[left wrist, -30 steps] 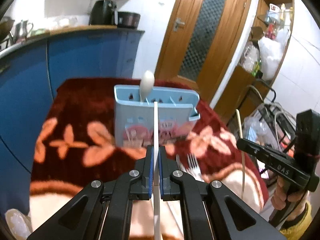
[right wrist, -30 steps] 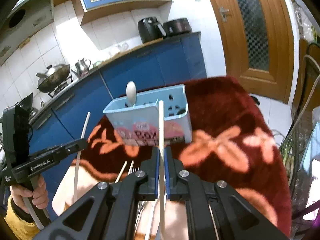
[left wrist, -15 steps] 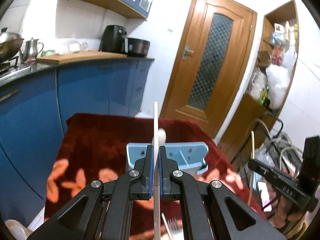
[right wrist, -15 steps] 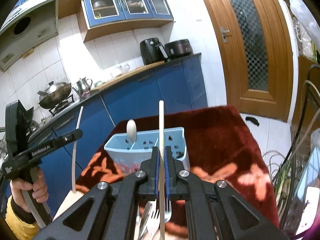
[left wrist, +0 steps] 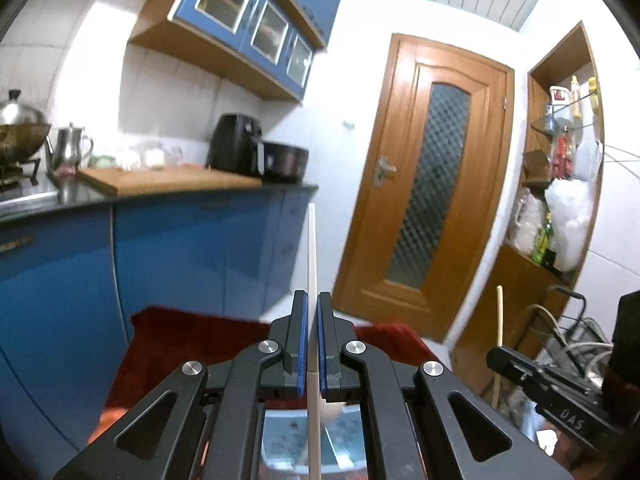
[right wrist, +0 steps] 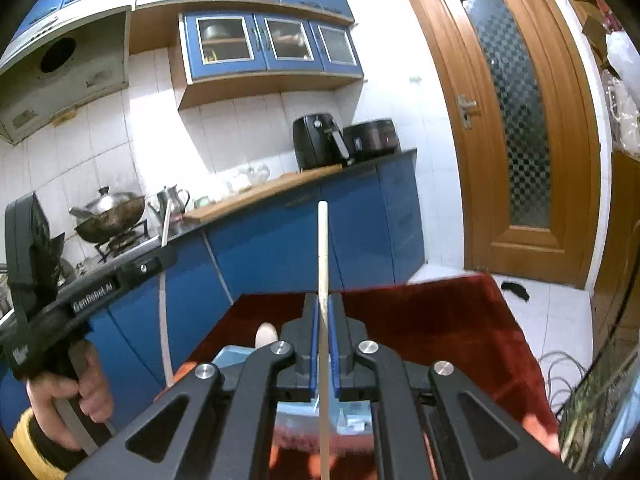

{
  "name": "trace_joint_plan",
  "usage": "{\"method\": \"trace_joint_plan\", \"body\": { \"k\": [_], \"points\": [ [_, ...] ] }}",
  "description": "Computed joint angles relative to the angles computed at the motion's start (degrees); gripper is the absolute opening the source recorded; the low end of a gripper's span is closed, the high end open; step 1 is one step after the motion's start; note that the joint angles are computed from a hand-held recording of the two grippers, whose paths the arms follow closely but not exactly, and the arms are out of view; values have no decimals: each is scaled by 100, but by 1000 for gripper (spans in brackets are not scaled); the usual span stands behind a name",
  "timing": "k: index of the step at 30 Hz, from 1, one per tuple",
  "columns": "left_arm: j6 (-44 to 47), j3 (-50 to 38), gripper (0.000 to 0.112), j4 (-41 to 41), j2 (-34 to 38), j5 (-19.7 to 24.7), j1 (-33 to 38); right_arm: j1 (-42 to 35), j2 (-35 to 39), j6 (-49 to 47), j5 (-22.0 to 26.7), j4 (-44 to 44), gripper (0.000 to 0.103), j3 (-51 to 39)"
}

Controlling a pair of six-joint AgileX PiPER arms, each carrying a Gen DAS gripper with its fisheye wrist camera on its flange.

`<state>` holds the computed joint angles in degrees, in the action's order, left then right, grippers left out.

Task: Organize utensils
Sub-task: 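Lift both chopsticks upright and carry them over the holder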

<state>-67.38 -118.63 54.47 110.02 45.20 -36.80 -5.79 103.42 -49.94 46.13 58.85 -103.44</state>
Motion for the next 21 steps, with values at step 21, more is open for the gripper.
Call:
{"method": "trace_joint_plan", "body": {
  "k": [21],
  "points": [
    [-2944, 1328, 4, 2570, 414, -721, 143, 482, 788, -2271, -1428, 2006, 6, 246]
  ]
}}
